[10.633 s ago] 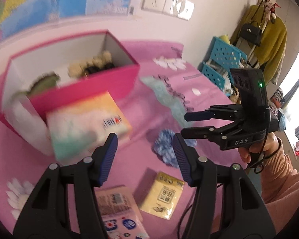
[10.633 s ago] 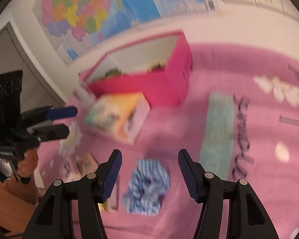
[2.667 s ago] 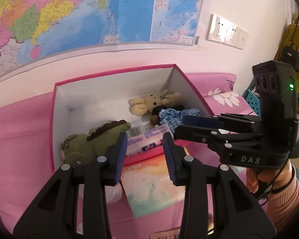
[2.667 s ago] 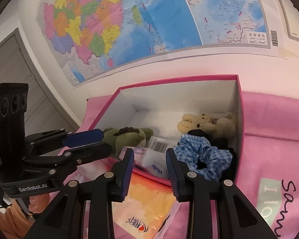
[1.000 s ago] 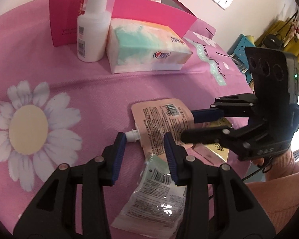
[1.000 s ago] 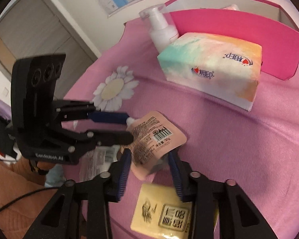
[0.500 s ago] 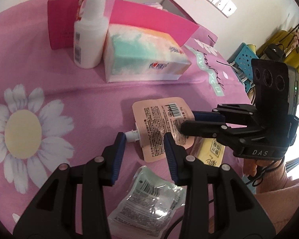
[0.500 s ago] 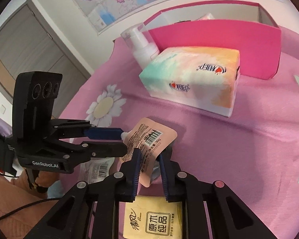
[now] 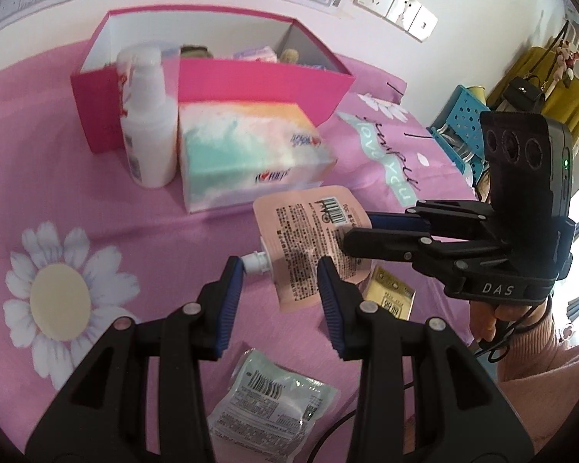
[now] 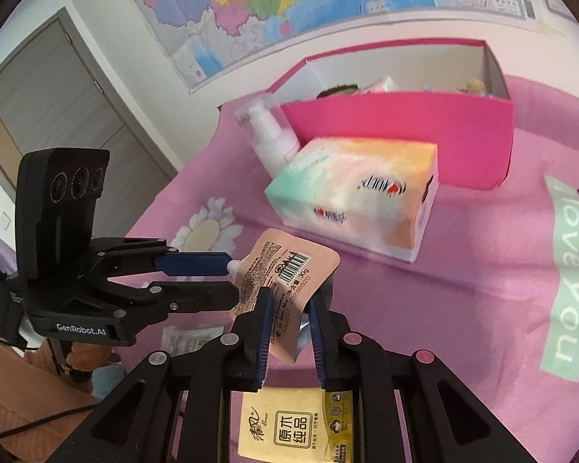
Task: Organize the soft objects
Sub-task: 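Carry the peach pouch over the pink box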
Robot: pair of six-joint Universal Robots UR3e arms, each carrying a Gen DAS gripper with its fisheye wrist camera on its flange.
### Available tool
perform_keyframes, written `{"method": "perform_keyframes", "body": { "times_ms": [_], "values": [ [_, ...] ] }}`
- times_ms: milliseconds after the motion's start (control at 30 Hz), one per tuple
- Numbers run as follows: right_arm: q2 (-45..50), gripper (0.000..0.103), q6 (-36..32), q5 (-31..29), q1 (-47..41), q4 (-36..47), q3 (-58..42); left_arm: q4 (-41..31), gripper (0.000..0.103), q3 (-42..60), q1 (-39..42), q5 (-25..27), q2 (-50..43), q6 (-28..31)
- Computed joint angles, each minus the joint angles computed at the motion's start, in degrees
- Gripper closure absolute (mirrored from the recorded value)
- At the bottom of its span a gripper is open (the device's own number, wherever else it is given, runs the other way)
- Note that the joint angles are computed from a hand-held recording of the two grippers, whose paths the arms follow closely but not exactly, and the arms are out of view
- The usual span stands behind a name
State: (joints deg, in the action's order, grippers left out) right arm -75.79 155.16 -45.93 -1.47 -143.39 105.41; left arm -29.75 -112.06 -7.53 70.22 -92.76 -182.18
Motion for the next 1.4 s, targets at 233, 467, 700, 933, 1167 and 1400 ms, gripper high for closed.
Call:
{"method": "perform_keyframes", "body": {
  "times_ms": [233, 467, 700, 933, 1167, 1400],
  "values": [
    [-0.59, 0.085, 0.68, 1.15, -1.06, -1.93, -1.33, -0.68, 0.062, 4.03, -0.53, 0.66, -0.30, 0.45],
    [-0.02, 0.085, 1.86, 1.32, -1.29, -3.27, -4.82, -2.07, 0.062, 10.49, -1.14, 1.77, -2.40, 1.03],
    [1.79, 0.085, 3.45, 1.86, -1.82, -3.55, -10.30, -4.70, 0.062, 19.36, -1.64, 3.63, -6.33, 1.83],
    [5.78, 0.085, 6.08, 1.87, -1.68, -3.15, -18.78, -7.31, 0.062, 27.76, -1.31, 4.34, -10.69, 2.22],
    [11.29, 0.085, 9.05, 1.41, -1.14, -2.49, -28.14, -11.59, 0.062, 39.32, -1.50, 5.98, -17.16, 1.91],
    [17.39, 0.085, 11.10, 1.12, -0.64, 1.36, -39.09, -19.11, 0.062, 55.02, -2.34, 9.12, -25.54, 1.84]
  ]
}}
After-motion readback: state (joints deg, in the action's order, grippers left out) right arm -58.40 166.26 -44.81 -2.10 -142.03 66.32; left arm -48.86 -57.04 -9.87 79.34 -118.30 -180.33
